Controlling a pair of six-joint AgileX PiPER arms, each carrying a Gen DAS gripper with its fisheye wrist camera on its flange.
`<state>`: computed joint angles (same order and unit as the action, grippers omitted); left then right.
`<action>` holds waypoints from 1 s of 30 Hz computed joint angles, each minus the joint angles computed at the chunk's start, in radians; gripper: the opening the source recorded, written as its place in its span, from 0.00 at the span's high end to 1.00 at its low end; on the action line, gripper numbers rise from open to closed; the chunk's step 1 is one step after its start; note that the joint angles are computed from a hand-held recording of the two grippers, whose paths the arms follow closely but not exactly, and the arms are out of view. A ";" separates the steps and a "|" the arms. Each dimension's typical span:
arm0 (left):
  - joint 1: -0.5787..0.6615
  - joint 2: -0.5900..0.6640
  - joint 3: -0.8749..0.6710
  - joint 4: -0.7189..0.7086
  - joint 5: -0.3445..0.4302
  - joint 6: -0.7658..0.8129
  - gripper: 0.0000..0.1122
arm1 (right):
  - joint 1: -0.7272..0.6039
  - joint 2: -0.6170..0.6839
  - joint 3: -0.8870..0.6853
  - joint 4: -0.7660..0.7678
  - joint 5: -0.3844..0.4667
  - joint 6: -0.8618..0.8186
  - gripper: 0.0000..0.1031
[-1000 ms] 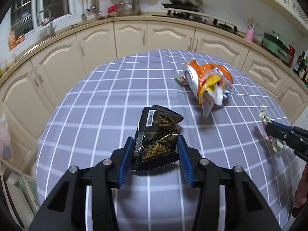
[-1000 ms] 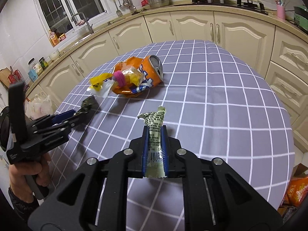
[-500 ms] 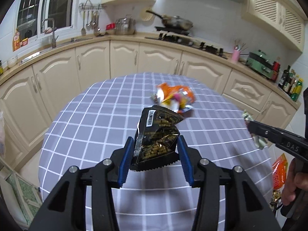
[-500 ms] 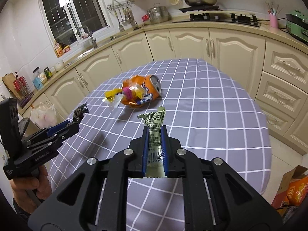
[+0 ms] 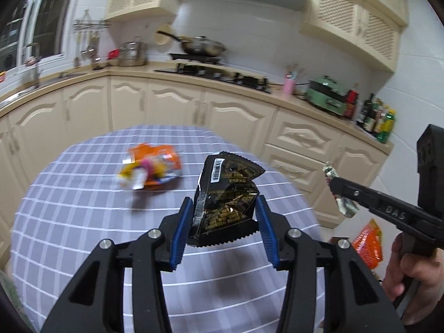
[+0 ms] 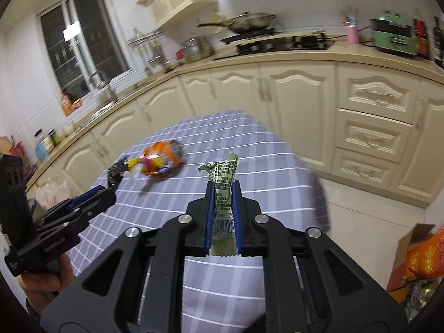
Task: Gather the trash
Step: 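Carry the black packet and wrapper strip to the blue bin and open both tools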
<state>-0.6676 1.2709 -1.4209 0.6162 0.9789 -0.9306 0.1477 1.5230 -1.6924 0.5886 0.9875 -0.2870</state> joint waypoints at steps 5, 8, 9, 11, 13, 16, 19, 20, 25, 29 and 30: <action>-0.101 0.124 -0.105 -0.015 -0.048 0.004 0.60 | -0.210 -0.056 0.078 0.062 0.037 -0.073 0.88; -0.158 0.211 -0.173 -0.043 -0.078 0.025 0.60 | -0.364 -0.081 0.137 0.082 0.062 -0.123 0.88; -0.167 0.238 -0.194 -0.062 -0.090 0.043 0.60 | -0.409 -0.083 0.156 0.089 0.071 -0.138 0.88; -0.201 0.312 -0.255 -0.103 -0.102 0.081 0.60 | -0.499 -0.081 0.197 0.089 0.083 -0.167 0.88; -0.230 0.394 -0.316 -0.167 -0.113 0.128 0.60 | -0.574 -0.074 0.245 0.075 0.087 -0.189 0.88; -0.267 0.479 -0.368 -0.237 -0.126 0.186 0.60 | -0.684 -0.038 0.334 0.062 0.081 -0.233 0.88; -0.289 0.597 -0.450 -0.345 -0.129 0.269 0.60 | -0.741 0.005 0.398 0.049 0.061 -0.250 0.88; -0.288 0.621 -0.459 -0.371 -0.132 0.287 0.60 | -0.757 0.021 0.415 0.049 0.056 -0.256 0.88; -0.268 0.812 -0.581 -0.539 -0.093 0.411 0.60 | -0.809 0.084 0.472 0.052 0.037 -0.283 0.88; -0.237 1.001 -0.745 -0.671 -0.005 0.485 0.60 | -0.830 0.158 0.474 0.052 0.025 -0.286 0.88; -0.231 1.046 -0.793 -0.691 0.021 0.500 0.60 | -0.832 0.170 0.477 0.052 0.021 -0.283 0.88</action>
<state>-0.8991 2.3166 -2.2139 -0.0749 1.0003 -0.4304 -0.6845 1.6928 -1.2158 0.6407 1.0089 -0.5700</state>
